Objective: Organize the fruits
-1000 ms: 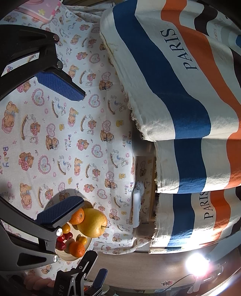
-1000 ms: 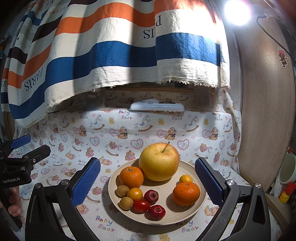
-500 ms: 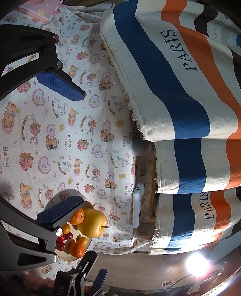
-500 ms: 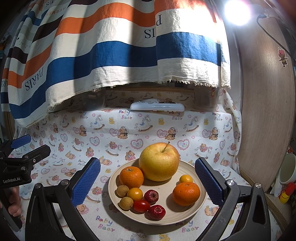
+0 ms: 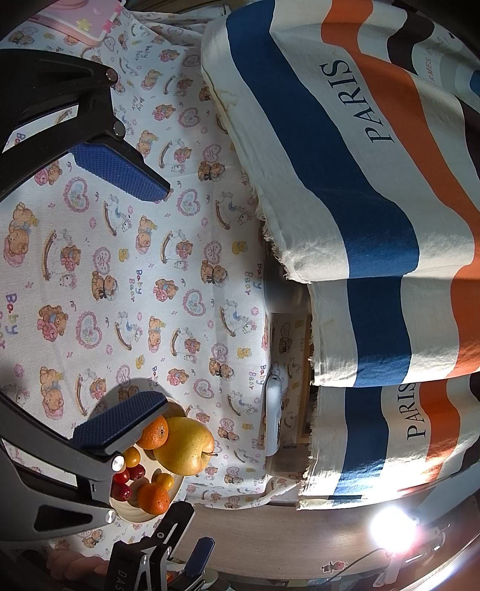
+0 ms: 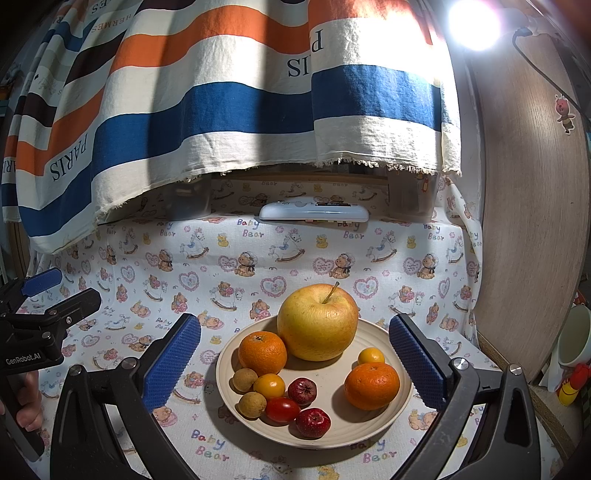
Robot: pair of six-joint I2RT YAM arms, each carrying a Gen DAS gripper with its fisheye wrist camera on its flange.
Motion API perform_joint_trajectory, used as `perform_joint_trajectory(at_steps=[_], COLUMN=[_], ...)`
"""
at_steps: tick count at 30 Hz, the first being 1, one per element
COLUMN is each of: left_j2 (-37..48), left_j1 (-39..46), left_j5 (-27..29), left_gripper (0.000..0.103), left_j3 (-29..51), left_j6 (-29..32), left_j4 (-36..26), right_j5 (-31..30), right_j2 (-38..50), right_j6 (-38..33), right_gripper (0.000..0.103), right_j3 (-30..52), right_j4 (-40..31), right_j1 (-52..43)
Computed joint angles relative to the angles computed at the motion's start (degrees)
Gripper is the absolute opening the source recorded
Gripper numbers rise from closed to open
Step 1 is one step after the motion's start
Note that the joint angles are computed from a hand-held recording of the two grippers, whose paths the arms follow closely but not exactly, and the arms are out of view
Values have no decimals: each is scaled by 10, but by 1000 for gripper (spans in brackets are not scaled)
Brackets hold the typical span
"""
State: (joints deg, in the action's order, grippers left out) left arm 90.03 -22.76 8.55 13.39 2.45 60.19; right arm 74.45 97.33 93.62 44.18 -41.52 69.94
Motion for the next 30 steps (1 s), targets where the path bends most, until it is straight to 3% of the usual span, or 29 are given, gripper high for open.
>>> perform_joint_trajectory(at_steps=[30], left_j2=[3], left_j1=[4], left_j5=[4], left_gripper=[102], left_j3=[1], left_j6=[3], left_j4=[2], right_j5=[0], right_j2=[0], right_j6=[3], right_gripper=[103], right_j3=[0], right_j4=[-3], right_j1=[1])
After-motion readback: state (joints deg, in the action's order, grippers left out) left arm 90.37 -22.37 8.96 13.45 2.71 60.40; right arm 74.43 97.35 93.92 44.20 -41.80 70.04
